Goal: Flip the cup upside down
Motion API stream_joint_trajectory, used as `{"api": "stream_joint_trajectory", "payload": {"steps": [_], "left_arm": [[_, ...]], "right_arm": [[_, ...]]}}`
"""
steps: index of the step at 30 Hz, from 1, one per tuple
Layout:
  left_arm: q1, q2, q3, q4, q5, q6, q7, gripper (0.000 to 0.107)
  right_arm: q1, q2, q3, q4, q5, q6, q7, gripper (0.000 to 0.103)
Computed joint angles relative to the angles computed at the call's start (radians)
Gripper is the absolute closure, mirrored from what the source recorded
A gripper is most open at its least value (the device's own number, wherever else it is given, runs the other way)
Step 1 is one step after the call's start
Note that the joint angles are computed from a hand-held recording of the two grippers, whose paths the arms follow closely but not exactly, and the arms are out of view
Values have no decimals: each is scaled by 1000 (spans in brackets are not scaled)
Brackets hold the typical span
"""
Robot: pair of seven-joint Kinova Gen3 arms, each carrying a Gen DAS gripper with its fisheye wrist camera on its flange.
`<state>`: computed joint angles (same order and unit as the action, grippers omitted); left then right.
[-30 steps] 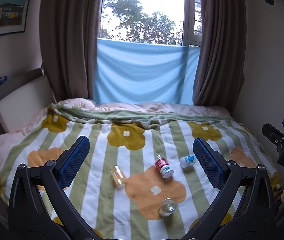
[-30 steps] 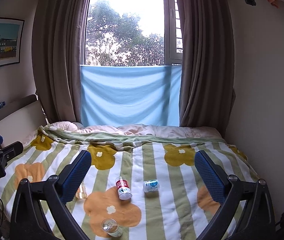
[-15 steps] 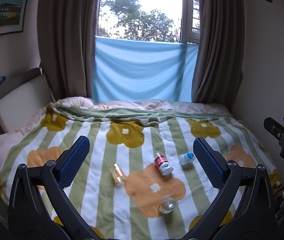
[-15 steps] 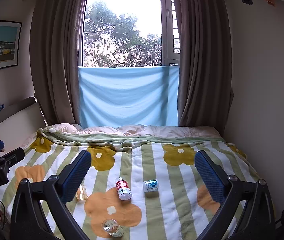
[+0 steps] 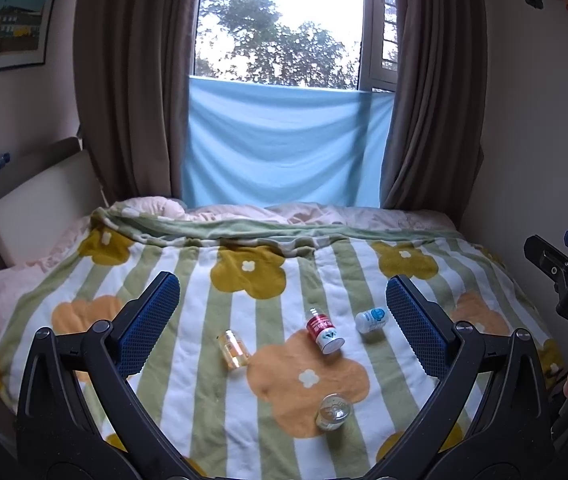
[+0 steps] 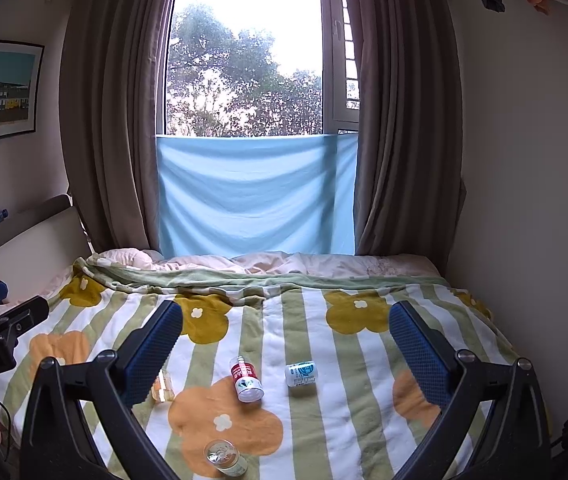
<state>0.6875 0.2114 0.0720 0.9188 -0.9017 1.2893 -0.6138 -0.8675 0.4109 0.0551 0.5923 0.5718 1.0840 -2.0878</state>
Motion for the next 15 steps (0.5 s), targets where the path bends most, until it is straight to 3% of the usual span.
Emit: {"api": "stream_joint_trajectory", "payload": {"steps": [15], "left_arm": [[2, 6, -4, -11, 3, 2, -10, 5]], "right_arm": [[2, 5, 0, -10, -4, 4, 2, 0]]}}
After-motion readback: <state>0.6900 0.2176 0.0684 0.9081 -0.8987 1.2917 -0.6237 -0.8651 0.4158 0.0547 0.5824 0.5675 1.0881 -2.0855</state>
